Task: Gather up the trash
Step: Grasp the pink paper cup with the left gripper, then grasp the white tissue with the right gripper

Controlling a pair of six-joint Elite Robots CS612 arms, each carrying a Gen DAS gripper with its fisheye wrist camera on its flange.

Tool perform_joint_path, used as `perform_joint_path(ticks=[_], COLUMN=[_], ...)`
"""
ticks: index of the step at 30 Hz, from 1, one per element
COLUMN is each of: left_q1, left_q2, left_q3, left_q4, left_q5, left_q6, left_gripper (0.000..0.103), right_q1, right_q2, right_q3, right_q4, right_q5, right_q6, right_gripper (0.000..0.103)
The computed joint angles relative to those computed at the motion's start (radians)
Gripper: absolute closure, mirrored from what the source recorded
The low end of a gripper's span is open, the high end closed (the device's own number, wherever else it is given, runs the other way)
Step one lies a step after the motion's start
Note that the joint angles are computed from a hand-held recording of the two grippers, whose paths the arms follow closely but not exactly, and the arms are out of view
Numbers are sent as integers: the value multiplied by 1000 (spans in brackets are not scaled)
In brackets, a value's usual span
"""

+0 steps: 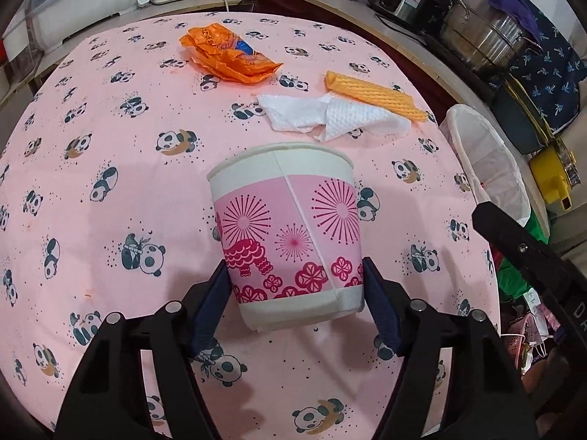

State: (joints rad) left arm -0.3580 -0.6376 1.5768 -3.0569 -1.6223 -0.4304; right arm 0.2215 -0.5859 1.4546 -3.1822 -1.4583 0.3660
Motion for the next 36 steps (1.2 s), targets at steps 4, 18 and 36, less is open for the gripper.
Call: perform_joint_path(ticks=[4, 18, 36], left_q1=[-2, 16, 32], left_q2=[-1, 39, 71], left_q3=[-9, -106, -166], left_q4=[-26, -32, 0], left_q5=[50, 171, 178], left_q6=[17, 31, 31], left_gripper=[37, 36, 36], right_q1=[-2, -12, -27], right_q2=[16, 122, 224], right_q3=[-32, -243, -415], right_q4=[19, 156, 254], right_q5=[13, 108, 235], right_q6=[2, 48, 176], right_gripper=[57, 57, 77])
